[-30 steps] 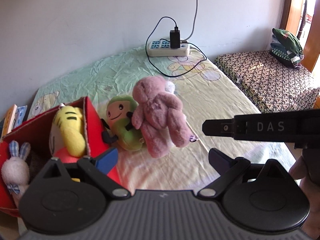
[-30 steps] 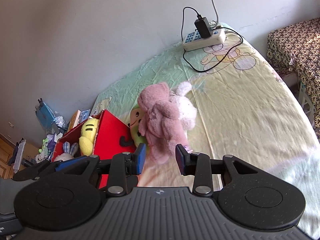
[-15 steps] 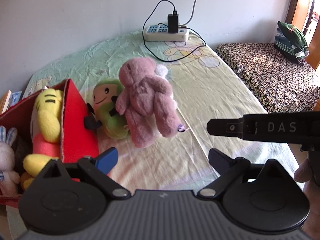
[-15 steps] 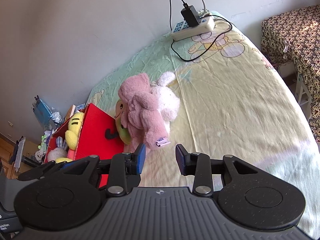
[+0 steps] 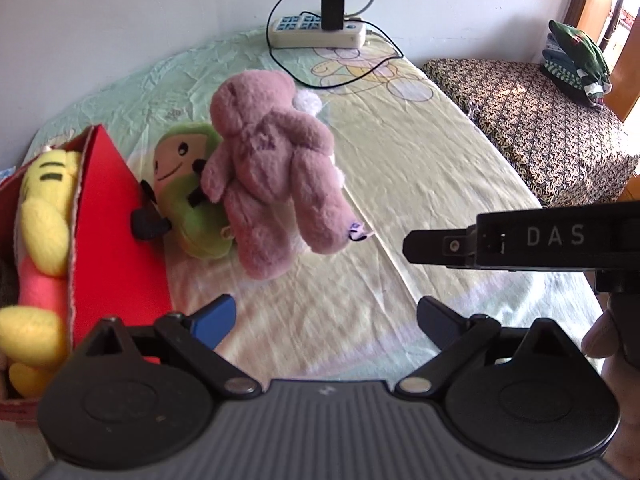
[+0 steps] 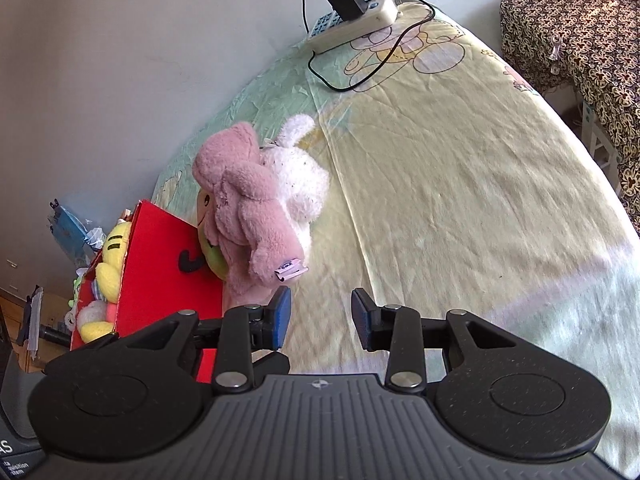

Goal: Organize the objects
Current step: 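Close the right gripper on the pink teddy bear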

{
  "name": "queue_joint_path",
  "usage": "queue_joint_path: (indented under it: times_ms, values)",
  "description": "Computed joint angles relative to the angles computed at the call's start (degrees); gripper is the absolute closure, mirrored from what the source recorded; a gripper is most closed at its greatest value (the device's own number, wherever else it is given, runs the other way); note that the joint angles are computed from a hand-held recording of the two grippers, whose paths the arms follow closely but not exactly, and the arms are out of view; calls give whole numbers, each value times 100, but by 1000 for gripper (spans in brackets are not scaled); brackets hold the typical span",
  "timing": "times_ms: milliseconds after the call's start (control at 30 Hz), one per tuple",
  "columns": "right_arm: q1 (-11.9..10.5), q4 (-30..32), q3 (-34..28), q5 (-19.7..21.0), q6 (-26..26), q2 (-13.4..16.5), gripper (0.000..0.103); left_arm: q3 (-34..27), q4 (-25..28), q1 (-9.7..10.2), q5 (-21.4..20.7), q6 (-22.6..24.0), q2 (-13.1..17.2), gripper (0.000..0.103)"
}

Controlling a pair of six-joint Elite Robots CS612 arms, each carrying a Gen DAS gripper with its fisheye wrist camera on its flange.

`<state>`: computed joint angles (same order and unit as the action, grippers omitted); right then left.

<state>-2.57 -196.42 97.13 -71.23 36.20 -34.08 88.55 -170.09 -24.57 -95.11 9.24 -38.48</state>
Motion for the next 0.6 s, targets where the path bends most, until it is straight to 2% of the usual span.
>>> queue_joint_path:
  times_ms: [200, 467, 600]
  values:
    - [5, 17, -249, -3, 34, 109, 64, -189, -113, 93, -225, 137, 147, 6]
    - [-29, -7, -724, 245, 206, 340, 60, -705, -43, 250, -700, 24, 416, 9]
    - [-37, 1, -1012, 424, 36, 465, 54, -1007, 107, 313, -928, -47, 586, 8]
